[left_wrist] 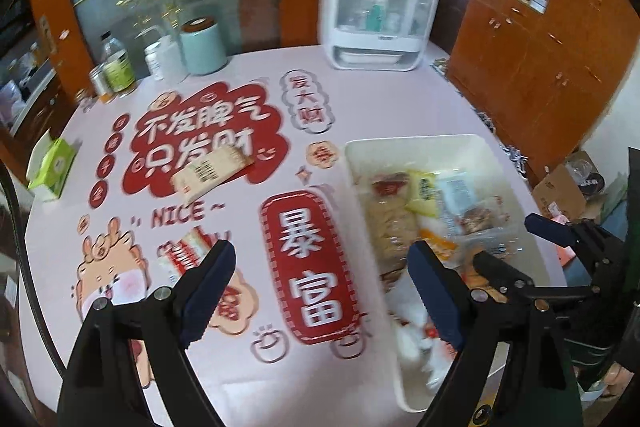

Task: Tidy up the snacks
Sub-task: 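Withdraw both grippers from the tray back over the last two snacks, then grasp red-white Cookies packet with left gripper while right grasps beige biscuit packet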

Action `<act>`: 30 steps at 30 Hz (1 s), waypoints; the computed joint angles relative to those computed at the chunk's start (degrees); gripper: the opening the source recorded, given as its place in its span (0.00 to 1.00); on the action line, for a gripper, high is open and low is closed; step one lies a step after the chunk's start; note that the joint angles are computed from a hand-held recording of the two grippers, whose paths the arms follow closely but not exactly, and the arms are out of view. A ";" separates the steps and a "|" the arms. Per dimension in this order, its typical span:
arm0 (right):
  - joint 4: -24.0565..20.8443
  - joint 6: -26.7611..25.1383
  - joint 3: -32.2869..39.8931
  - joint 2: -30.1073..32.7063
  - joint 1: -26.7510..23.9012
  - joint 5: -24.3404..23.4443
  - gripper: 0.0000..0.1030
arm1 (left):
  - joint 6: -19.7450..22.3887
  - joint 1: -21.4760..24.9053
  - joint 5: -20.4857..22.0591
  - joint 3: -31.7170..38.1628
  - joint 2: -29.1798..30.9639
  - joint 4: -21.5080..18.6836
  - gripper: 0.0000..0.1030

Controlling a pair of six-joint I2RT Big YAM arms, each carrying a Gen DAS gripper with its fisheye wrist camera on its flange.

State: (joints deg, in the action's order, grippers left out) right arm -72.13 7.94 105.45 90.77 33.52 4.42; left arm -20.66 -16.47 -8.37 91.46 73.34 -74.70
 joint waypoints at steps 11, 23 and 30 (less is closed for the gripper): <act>-3.02 2.67 11.31 9.19 4.81 0.22 0.80 | -1.84 11.30 2.52 -7.33 -2.71 0.53 0.85; -8.29 7.44 35.38 26.73 7.85 -0.18 0.80 | -11.56 18.10 -0.89 -15.77 0.80 5.29 0.85; -16.10 9.62 50.72 37.70 8.33 -1.27 0.80 | -14.36 19.81 -1.33 -15.68 5.53 6.00 0.85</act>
State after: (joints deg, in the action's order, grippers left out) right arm -88.23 17.57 156.16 128.47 41.84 3.15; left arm -35.02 3.34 -9.71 75.78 78.87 -68.70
